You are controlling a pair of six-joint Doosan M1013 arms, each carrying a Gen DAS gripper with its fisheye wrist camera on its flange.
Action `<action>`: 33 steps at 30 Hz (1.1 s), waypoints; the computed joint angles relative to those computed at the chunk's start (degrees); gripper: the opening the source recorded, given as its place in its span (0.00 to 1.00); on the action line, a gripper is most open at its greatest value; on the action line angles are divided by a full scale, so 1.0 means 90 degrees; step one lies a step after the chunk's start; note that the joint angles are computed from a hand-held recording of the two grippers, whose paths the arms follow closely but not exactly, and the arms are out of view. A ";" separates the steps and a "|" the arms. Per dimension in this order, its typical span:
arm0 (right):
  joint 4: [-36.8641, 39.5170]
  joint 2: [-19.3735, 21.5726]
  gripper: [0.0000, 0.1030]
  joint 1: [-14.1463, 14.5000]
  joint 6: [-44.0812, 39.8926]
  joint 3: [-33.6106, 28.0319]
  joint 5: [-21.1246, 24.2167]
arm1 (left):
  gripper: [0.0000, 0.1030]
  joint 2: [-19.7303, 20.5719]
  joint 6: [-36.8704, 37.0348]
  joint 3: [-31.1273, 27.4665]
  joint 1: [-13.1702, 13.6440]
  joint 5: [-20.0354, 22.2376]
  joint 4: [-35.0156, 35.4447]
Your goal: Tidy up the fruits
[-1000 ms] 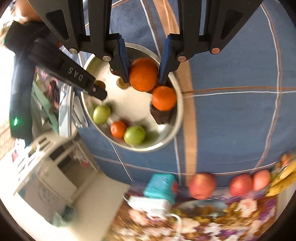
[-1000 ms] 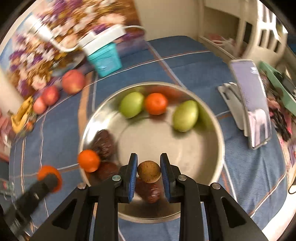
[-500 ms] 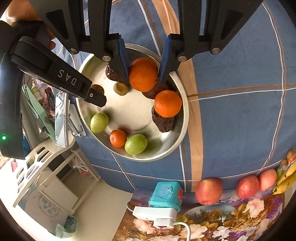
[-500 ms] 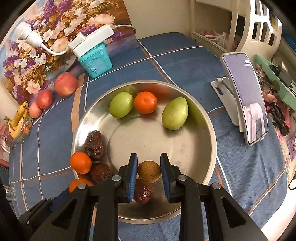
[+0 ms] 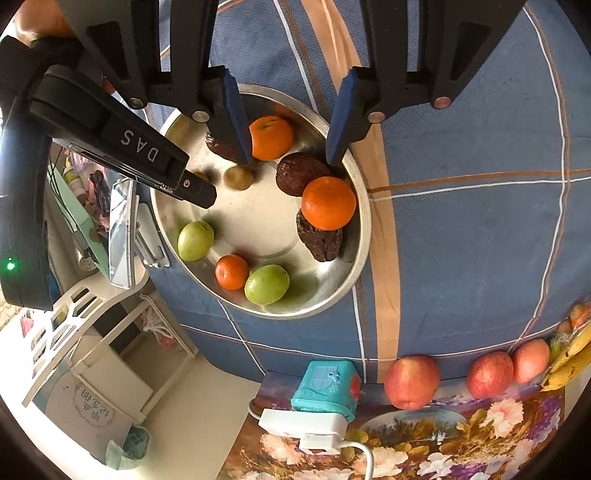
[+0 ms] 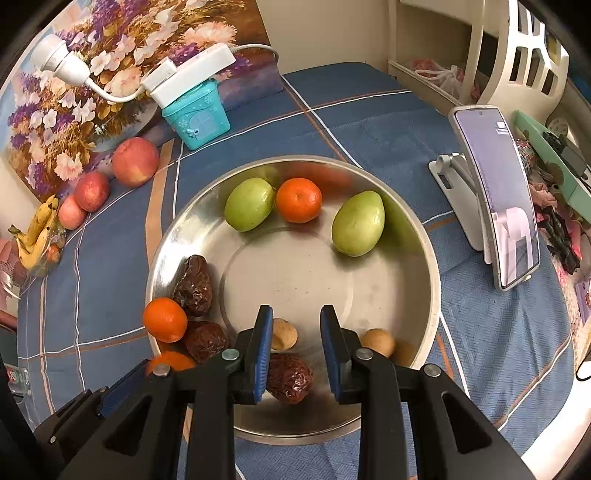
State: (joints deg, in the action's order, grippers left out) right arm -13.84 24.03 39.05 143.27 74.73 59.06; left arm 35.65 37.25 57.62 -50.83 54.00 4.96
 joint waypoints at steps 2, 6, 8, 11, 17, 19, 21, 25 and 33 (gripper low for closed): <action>0.0006 0.0004 0.26 0.0000 -0.0012 -0.0006 0.0009 | 0.45 -0.0007 -0.0059 0.0015 0.0017 0.0015 -0.0018; 0.0041 0.0010 0.26 -0.0010 -0.0062 -0.0017 0.0009 | 0.60 -0.0111 -0.0677 0.0194 0.0097 0.0292 0.0119; 0.0073 0.0017 0.26 -0.0016 -0.0099 -0.0023 0.0017 | 0.61 -0.0193 -0.1127 0.0342 0.0138 0.0483 0.0336; 0.0157 0.0040 0.35 -0.0022 -0.0207 -0.0048 0.0053 | 0.73 -0.0275 -0.1769 0.0496 0.0172 0.0998 0.0807; 0.0174 0.0121 0.54 0.0054 -0.0482 -0.0160 0.0094 | 1.00 -0.0409 -0.2537 0.0758 0.0196 0.1784 0.1570; 0.0127 0.0163 0.62 0.0101 -0.0564 -0.0220 0.0123 | 1.00 -0.0416 -0.2609 0.0781 0.0199 0.1960 0.1678; 0.0104 0.0200 0.66 0.0146 -0.0690 -0.0273 0.0128 | 1.00 -0.0430 -0.2626 0.0824 0.0207 0.2062 0.1710; -0.0080 0.0249 0.86 0.0240 -0.0807 -0.0347 0.0121 | 1.00 -0.0404 -0.2556 0.0820 0.0187 0.2138 0.1787; -0.0408 0.0317 0.90 0.0387 -0.0915 -0.0415 -0.0027 | 1.00 -0.0268 -0.2234 0.0512 0.0087 0.2360 0.2137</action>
State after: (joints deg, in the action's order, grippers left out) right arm -17.52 26.89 42.53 135.03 71.00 58.82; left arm 33.24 17.14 62.22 -50.04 75.23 24.19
